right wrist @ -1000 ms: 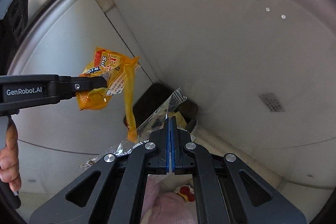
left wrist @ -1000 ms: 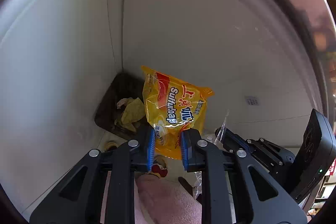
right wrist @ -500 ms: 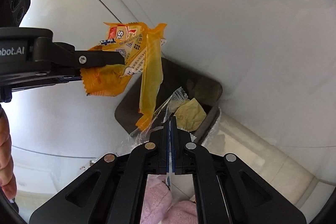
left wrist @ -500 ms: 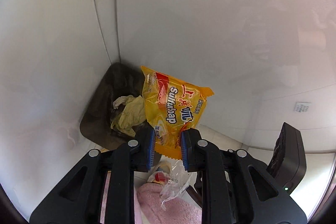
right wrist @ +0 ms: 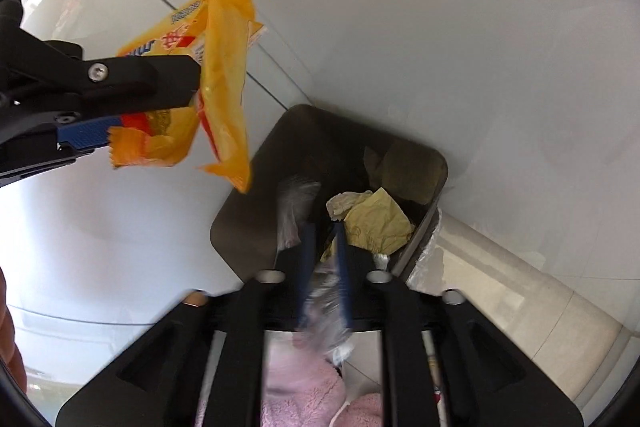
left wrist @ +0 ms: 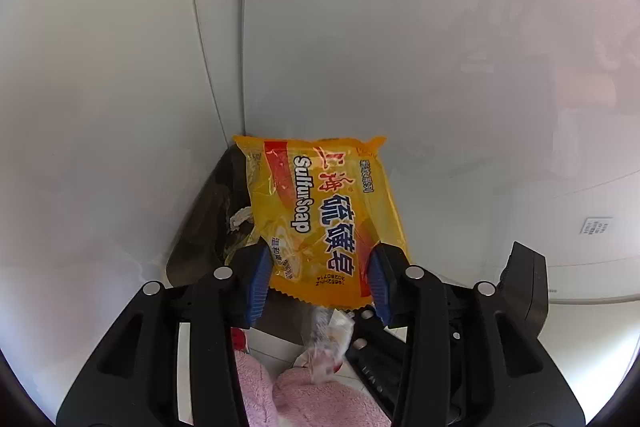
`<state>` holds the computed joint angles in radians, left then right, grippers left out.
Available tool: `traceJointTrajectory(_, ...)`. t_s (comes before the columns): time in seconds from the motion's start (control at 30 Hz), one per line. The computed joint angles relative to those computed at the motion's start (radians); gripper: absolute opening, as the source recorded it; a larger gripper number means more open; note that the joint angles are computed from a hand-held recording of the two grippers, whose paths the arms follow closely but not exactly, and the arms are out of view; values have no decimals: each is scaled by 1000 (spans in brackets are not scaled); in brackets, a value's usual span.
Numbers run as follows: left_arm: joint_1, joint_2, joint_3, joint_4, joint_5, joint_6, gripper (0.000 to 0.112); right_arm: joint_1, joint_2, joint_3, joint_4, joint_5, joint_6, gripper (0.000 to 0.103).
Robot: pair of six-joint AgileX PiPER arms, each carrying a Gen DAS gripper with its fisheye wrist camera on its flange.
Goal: Collect trash
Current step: 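Lower soap packet and plastic bag into the floor bin and open both tools, then raise both tools back over the remaining trash on the counter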
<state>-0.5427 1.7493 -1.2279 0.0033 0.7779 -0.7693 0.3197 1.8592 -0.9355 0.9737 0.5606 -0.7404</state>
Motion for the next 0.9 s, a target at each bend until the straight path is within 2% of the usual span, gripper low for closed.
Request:
traceJointTrajectory(0.03,-1,-4,-7,5,6,-2,43,-3,-6,1,11,-1,-6,52)
traceJointTrajectory(0.13,-6,-15,-34,34,34,-13,48,-5,5,-6,24,-6,-21,52)
traceJointTrajectory(0.2,1,-24,-36,31,39,-3,59,-5,10,-17,21,-3,-18,52)
traceJointTrajectory(0.37,10,-36,-43,35,49,0,73,-14,-5,-29,-21,-1,1,57)
traceJointTrajectory(0.53,5,-57,-61,26,85,-8,79,-24,-75,-29,-146,38,124,58)
traceJointTrajectory(0.7,-25,-109,-129,31,201,-50,89,-35,-224,-56,-362,161,340,66)
traceJointTrajectory(0.73,-18,-109,-150,22,223,-40,90,-39,-262,-66,-401,196,373,72)
traceJointTrajectory(0.77,-16,-123,-164,16,250,-36,92,-42,-305,-81,-444,238,407,78)
traceJointTrajectory(0.9,-55,-145,-292,28,403,-67,95,-60,-441,-175,-550,427,495,86)
